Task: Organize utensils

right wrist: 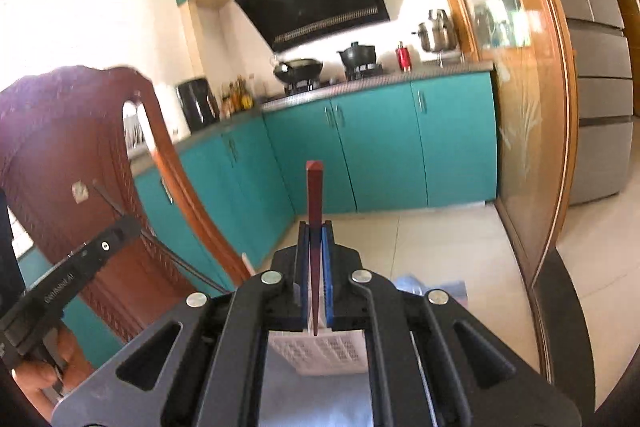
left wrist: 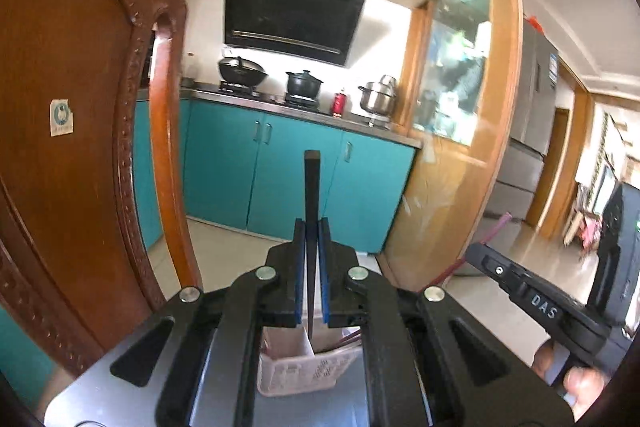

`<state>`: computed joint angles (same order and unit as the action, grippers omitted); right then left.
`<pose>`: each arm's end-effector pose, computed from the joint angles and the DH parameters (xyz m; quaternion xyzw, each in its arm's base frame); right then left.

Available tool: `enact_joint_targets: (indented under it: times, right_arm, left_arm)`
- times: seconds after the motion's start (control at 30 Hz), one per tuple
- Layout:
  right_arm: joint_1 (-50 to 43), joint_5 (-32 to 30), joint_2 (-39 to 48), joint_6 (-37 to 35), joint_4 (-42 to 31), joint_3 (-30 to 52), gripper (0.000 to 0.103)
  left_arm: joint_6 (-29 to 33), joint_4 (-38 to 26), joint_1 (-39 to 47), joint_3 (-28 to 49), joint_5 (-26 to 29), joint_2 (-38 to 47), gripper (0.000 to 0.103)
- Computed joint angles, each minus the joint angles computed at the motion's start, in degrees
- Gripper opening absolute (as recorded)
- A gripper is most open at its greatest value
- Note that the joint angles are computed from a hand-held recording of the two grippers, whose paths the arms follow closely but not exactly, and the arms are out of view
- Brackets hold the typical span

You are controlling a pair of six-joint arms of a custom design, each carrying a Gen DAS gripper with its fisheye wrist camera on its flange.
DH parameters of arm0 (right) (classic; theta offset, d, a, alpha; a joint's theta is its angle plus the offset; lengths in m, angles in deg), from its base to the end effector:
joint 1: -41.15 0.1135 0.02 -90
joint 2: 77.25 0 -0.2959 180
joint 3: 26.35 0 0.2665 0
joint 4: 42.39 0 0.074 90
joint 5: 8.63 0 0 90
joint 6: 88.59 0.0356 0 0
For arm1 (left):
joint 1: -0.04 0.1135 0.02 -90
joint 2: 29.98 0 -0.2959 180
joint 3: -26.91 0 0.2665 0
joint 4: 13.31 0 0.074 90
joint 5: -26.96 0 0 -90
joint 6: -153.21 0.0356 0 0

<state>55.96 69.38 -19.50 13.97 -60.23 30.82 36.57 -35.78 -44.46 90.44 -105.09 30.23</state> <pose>0.2222 0.0664 0.3267 -0.0769 0.8054 0.2199 0.5451 0.1836 -0.1470 0.3528 -0.0874 0.7837 -0.0769 0.6102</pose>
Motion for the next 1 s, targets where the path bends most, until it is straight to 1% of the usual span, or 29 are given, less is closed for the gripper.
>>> enact_joint_targets:
  times: [0.07,0.13,0.2,0.27,0.37,0.43,0.53,0.63,0.83,0.87,0.93,0.97,1.0]
  right_arm:
    - [1.0,1.0,1.1,1.1,1.6,0.2,0.007]
    - [2.9,4.2,2.9,1.8,4.4,-0.3,0.007]
    - [4.5,8.3,5.3,1.0,8.0,-1.0,0.007]
    - [5.3,10.5,7.6,0.1,10.1,-1.6,0.007]
    - [5.4,9.3,11.3,-0.3,10.4,-1.1,0.007]
    - [5.9,9.9,13.7,-1.3,10.3,-1.1,0.007]
    - [5.8,9.2,16.1,-1.1,10.9,-1.6,0.007]
    - [5.2,7.5,17.3,-1.3,11.1,-2.0,0.007]
    - [4.6,7.6,18.1,-1.8,11.6,-2.7,0.007]
    - [4.5,7.5,18.2,-1.8,11.6,-2.9,0.007]
    - [4.5,7.8,17.9,-1.8,11.6,-3.2,0.008]
    - [4.3,7.8,17.6,-1.6,12.1,-3.6,0.014]
    - [4.0,7.2,17.3,-1.5,12.5,-3.9,0.02]
  left_arm:
    - [-0.2,2.3,1.9,-0.5,0.4,1.5,0.007]
    - [0.2,4.4,3.7,-1.2,0.3,3.5,0.007]
    - [0.4,5.1,4.4,-1.8,0.3,4.7,0.007]
    - [0.0,5.1,4.5,-2.1,0.2,6.6,0.007]
    - [-0.7,4.5,5.2,-1.5,1.3,10.6,0.007]
    - [-1.5,4.3,5.9,-1.4,3.0,13.0,0.007]
    - [-2.0,5.2,6.1,-2.6,4.3,14.5,0.007]
    - [-2.3,6.8,6.7,-4.1,5.3,15.9,0.007]
    - [-3.5,8.1,7.2,-5.4,6.7,16.8,0.007]
    - [-3.6,8.3,7.2,-5.4,6.7,17.0,0.011]
    - [-3.4,8.8,6.9,-6.0,6.2,16.7,0.029]
    - [-3.6,8.9,6.6,-6.3,5.5,16.2,0.045]
    - [-3.7,9.7,6.2,-6.8,4.6,15.8,0.053]
